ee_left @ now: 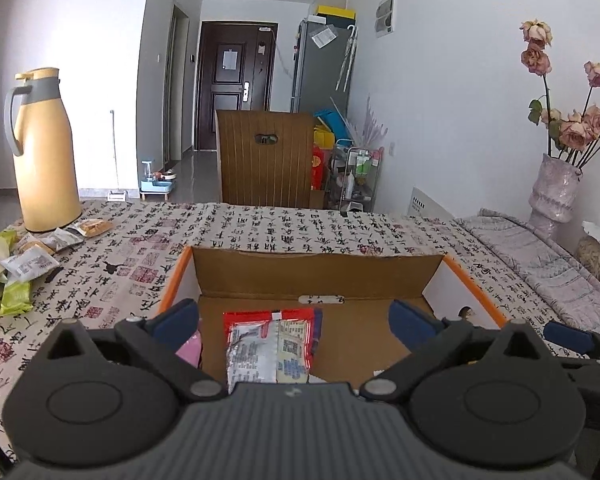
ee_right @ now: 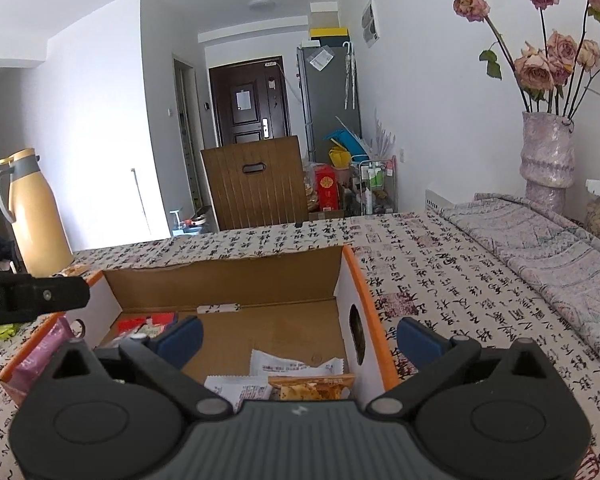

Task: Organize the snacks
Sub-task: 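Move both tools back to the snack pile in front of the box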

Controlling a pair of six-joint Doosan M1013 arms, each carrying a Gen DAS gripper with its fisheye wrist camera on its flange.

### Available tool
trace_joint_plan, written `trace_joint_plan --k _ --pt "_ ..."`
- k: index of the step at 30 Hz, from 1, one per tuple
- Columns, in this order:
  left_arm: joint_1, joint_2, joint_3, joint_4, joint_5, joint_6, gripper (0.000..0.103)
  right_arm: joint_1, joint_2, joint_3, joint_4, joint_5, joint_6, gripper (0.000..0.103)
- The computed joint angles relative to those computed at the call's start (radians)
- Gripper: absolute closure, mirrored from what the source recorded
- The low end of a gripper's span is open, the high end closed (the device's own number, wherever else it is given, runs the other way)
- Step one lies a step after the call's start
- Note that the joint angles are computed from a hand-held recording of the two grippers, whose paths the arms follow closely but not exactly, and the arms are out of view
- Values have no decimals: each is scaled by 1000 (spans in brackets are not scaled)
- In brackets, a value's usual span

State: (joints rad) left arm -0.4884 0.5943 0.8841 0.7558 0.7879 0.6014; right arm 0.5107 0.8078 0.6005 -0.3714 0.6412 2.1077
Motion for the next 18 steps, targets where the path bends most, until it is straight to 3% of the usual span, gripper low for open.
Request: trace_joint_plan --k 18 --pt "-19 -91 137 31 6 -54 0 15 -120 203 -15 -48 1 0"
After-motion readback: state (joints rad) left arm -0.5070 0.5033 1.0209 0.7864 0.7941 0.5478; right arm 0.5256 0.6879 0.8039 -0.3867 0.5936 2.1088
